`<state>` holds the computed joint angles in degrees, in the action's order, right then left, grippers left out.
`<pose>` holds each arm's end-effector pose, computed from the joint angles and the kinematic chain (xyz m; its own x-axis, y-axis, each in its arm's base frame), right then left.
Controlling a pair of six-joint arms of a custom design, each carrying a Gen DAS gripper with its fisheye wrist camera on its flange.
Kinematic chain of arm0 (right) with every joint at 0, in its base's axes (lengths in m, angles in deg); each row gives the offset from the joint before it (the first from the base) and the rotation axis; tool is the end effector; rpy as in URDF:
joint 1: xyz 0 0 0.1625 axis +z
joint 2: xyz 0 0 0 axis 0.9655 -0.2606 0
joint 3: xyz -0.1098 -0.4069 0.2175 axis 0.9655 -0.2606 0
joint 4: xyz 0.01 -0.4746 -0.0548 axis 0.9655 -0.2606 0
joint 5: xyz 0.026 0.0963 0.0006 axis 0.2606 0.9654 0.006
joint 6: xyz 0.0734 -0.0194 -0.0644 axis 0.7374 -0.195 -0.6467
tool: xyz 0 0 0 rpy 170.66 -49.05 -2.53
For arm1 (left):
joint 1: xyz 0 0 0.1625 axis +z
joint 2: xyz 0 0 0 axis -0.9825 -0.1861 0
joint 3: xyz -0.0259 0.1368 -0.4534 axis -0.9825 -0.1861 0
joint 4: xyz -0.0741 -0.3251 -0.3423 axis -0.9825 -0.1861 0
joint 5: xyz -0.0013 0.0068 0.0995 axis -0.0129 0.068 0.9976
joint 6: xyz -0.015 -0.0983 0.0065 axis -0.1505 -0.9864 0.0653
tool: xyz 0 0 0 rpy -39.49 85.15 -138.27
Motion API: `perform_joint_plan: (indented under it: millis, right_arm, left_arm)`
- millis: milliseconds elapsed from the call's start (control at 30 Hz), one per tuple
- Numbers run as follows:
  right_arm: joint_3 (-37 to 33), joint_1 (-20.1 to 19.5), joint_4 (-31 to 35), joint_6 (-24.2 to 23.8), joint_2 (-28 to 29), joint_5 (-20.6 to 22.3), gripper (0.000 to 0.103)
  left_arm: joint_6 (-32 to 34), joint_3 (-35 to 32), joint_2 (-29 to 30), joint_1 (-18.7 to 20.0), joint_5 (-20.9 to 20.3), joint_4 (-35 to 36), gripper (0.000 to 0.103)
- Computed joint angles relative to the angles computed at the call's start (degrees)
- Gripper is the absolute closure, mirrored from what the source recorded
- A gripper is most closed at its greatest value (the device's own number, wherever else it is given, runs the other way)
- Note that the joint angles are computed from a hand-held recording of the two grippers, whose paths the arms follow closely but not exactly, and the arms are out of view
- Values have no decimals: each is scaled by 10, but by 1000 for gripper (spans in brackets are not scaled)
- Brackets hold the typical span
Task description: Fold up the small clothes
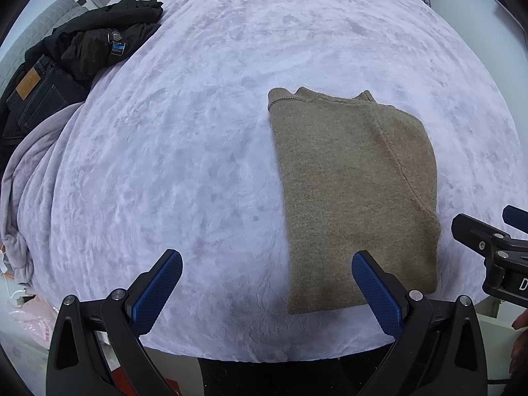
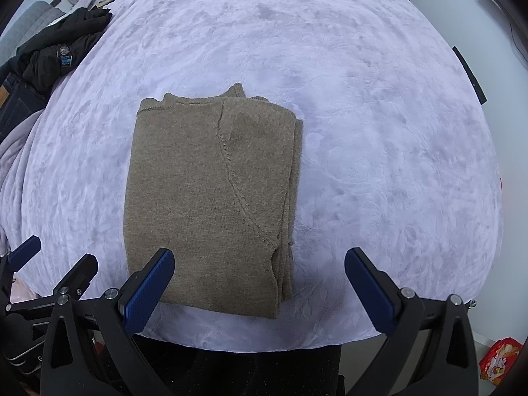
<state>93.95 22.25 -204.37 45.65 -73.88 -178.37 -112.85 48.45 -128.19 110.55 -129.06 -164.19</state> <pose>0.1112 -0.4107 0.3605 -0.6083 0.5726 0.5496 0.3056 0.8081 -0.5036 -0.4135 -0.4682 0.0671 -0.5329 0.5624 -0.6323 0.5578 0.7953 0.2373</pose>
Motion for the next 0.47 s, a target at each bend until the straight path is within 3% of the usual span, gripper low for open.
perform_joint_plan:
  millis: [467]
  right_arm:
    - [-3, -6, 8, -5, 0, -3, 0]
  left_arm:
    - [-2, 3, 0, 0, 2, -10, 0]
